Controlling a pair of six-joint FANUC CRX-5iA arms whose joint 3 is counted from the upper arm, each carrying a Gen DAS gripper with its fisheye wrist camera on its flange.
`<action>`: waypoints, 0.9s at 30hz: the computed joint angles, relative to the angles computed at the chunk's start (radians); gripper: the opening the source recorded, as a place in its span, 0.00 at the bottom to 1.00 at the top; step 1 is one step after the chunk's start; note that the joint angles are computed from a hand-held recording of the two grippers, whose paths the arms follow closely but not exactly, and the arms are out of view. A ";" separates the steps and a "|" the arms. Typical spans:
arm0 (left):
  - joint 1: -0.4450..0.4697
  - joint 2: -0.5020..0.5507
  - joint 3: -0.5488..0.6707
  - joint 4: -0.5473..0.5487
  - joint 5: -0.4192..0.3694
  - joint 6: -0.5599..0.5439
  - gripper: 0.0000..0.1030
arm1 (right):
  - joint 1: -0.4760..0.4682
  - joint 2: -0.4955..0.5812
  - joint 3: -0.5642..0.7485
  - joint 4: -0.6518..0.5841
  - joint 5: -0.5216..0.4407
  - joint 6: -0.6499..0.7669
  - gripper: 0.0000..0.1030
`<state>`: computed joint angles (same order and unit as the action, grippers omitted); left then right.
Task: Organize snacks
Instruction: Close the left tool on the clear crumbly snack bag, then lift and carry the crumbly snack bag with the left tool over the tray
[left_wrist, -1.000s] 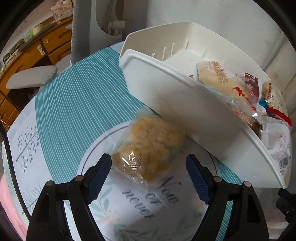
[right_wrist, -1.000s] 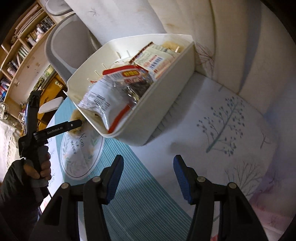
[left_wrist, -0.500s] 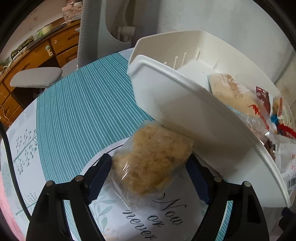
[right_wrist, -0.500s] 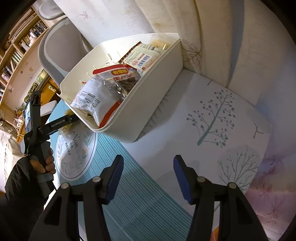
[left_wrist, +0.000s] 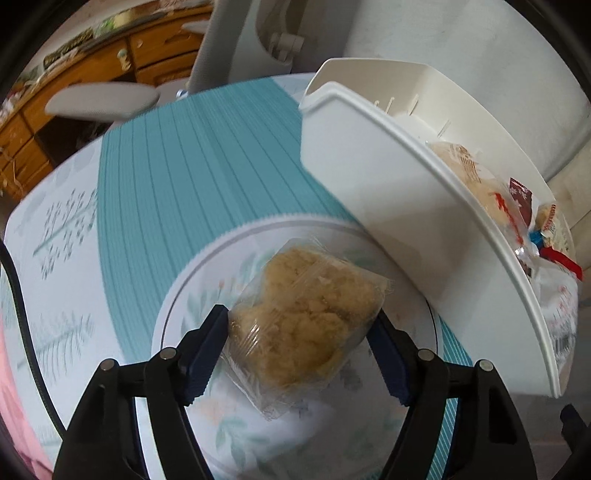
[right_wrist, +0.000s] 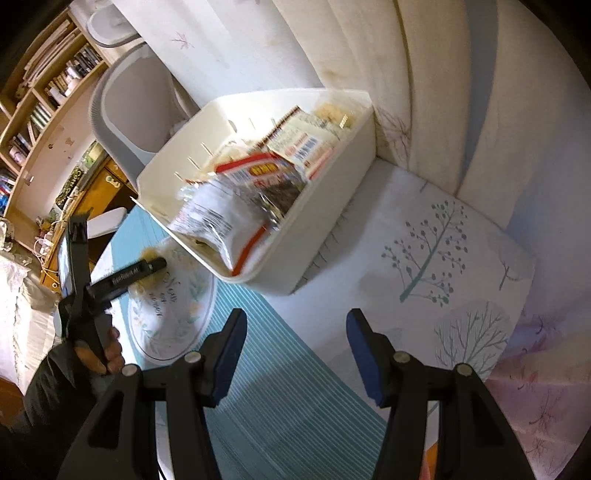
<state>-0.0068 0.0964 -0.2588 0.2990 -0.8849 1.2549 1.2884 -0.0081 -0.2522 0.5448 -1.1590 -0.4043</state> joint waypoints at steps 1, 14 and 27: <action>0.002 -0.015 -0.010 0.000 -0.007 0.005 0.71 | -0.001 -0.002 0.001 0.006 0.002 0.004 0.55; 0.003 -0.127 0.074 -0.064 -0.236 0.203 0.71 | -0.022 -0.038 0.015 -0.002 0.051 0.124 0.55; -0.126 -0.147 0.268 -0.173 -0.389 0.471 0.71 | -0.118 -0.073 0.051 -0.098 0.145 0.452 0.55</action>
<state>-0.1328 -0.0502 0.0095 0.1263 -1.2737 1.7257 1.1701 -0.0811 -0.2010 0.4468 -1.0142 0.0475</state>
